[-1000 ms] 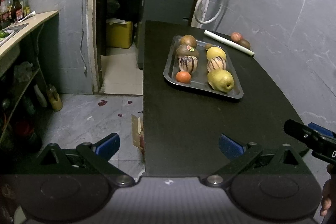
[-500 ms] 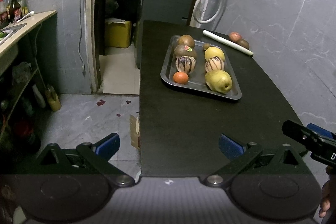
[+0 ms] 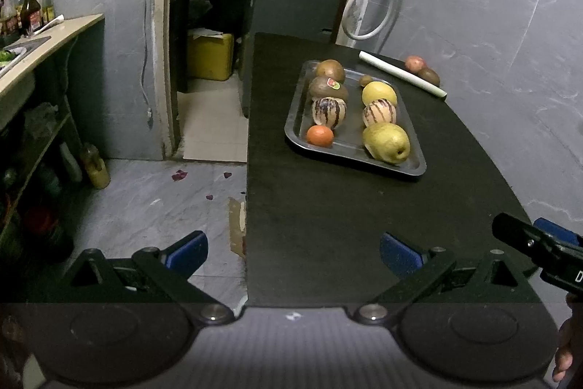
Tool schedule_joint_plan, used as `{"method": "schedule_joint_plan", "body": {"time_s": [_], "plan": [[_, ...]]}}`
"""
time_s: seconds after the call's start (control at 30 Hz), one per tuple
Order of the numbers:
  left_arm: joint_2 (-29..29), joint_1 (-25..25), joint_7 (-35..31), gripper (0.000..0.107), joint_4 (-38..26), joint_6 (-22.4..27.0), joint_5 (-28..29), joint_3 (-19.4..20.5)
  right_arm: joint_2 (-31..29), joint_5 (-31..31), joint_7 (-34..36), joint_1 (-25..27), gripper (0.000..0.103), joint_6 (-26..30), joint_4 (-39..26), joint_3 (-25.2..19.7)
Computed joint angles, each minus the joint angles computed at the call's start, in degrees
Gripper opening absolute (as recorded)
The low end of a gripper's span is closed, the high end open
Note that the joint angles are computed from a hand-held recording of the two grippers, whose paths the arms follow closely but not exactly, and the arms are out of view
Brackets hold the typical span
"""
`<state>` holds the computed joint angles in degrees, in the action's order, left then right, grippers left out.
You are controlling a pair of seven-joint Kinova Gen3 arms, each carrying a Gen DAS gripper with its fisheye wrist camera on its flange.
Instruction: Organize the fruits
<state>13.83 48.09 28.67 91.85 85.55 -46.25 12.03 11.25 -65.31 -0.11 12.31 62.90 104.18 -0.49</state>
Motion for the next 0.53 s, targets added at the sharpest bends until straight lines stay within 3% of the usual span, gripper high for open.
{"method": "schedule_joint_plan", "body": {"time_s": [0.17, 0.53], "plan": [[2.64, -0.28, -4.71, 0.102, -4.29, 4.37, 1.62, -0.83, -0.03, 0.02, -0.04, -0.03, 0.102, -0.02, -0.02, 0.00], [2.06, -0.47, -4.75, 0.102, -3.75, 3.07, 1.97, -1.54, 0.26, 0.24, -0.23, -0.13, 0.102, -0.30, 0.01, -0.09]]}}
